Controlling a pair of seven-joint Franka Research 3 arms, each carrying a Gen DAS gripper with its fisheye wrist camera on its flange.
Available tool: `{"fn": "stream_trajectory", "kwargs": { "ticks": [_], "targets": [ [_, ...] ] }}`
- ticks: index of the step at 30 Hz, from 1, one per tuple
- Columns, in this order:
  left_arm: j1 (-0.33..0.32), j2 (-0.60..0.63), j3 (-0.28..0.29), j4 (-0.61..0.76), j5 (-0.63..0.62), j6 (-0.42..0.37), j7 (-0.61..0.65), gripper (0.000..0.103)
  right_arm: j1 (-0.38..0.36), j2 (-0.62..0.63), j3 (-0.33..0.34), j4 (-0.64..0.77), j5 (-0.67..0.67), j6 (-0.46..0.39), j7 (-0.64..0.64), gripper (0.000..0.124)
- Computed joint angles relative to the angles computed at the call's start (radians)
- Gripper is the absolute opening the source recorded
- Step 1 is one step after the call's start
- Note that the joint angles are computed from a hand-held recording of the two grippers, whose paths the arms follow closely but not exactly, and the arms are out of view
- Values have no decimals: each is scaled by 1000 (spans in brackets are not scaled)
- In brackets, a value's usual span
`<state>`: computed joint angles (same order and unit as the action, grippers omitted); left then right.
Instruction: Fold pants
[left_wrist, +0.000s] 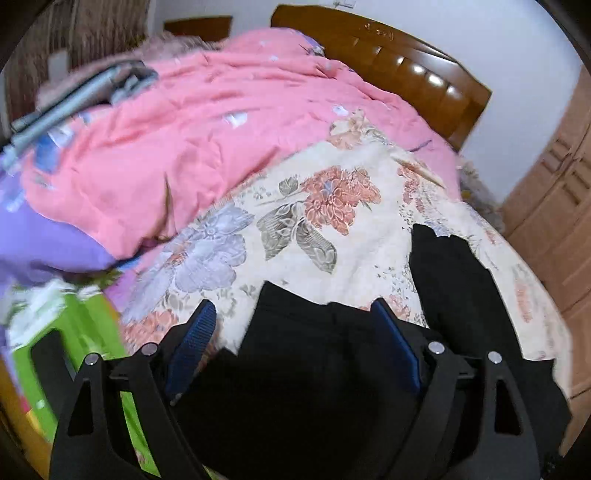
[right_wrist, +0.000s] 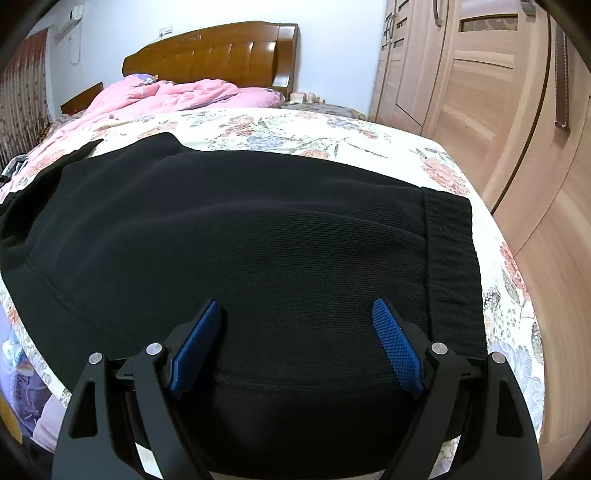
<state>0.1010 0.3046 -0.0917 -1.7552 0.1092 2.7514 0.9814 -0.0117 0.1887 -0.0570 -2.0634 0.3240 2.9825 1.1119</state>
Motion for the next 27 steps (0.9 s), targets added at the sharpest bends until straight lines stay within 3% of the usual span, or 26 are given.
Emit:
{"fn": "stream_trajectory", "kwargs": {
  "ticks": [2,4,6,7,8,10,12,13,15,21,23,25,27],
  "targets": [
    [35,14,-33,1,-62,1,69,68,8,1,-11,7,-18,-13,19,82],
    [28,44,-27,26,-50,-8,90,68,20,4,-24,12,-46,-21,49,82],
    [39,44,-42,5,-58,34,145,67,36,5,-42,13,-88,-22,93,82],
    [47,44,-55,-2,-73,46,179,58,40,8,-46,13,-103,-20,110,83],
    [23,45,-34,2,-43,38,158,49,45,9,-51,14,-119,-18,127,83],
    [-43,43,33,7,73,18,82,42,55,9,-62,12,-152,-16,161,84],
    [-60,56,51,26,128,-16,52,32,53,10,-61,12,-168,-15,177,84],
    [-75,54,70,24,169,-25,19,19,50,9,-57,11,-168,-12,178,84],
    [-69,37,68,-2,198,6,2,5,38,7,-45,6,-156,-6,164,84],
    [-190,-33,180,-7,603,42,-281,5,32,7,-38,3,-148,3,155,84],
    [-190,-19,180,37,663,26,-347,5,34,6,-40,2,-150,3,159,84],
    [-184,21,166,108,690,-28,-368,5,35,6,-41,2,-152,1,161,84],
    [-193,110,155,236,694,-181,-340,2,31,6,-37,1,-146,3,156,84]
  ]
}}
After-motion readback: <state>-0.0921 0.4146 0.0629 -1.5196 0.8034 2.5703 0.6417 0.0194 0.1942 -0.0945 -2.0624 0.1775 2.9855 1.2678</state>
